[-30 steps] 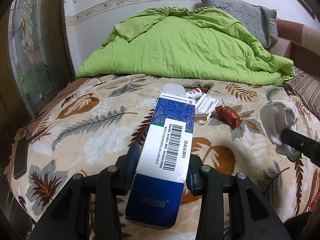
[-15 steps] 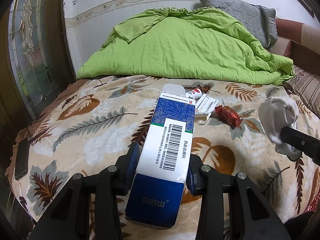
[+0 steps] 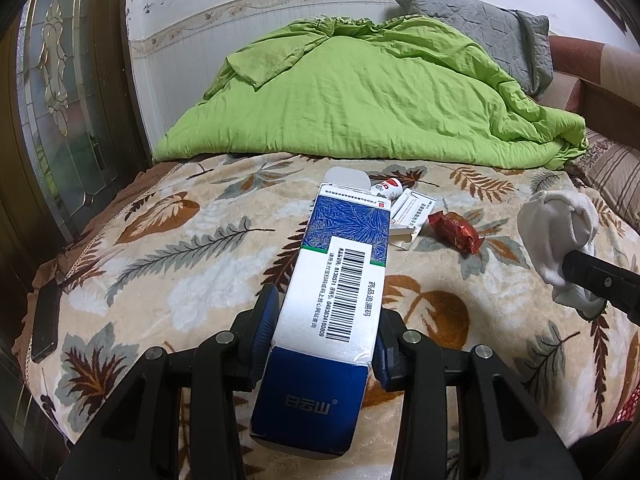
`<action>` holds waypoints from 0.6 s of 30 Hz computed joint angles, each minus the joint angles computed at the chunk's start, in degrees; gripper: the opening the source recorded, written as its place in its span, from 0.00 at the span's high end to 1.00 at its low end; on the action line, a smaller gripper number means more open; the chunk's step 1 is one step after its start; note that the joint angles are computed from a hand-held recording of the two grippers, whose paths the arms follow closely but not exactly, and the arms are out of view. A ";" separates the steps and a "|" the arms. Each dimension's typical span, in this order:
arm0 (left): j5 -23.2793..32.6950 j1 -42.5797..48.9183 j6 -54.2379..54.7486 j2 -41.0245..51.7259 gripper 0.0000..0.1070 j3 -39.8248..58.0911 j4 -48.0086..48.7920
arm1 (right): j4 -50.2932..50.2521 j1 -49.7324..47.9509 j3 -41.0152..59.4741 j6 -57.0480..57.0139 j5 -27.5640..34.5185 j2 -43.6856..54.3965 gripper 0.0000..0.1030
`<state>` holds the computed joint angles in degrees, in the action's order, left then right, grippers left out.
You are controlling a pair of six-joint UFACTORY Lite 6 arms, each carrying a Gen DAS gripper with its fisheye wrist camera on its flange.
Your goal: Collect trash
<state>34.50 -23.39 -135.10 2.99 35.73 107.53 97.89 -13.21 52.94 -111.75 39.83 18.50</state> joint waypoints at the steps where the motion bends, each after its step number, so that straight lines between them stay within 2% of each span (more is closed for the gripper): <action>1: 0.09 -0.07 -0.03 0.00 0.63 -0.02 -0.03 | -0.04 -0.04 0.10 0.03 0.00 0.10 0.81; 18: 0.55 -0.67 -0.06 0.07 0.63 0.00 -0.48 | -0.52 -0.35 -0.02 0.43 0.26 -0.25 0.81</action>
<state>35.04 -24.06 -135.16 3.05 35.73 107.05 97.37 -13.56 52.92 -111.32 40.09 18.25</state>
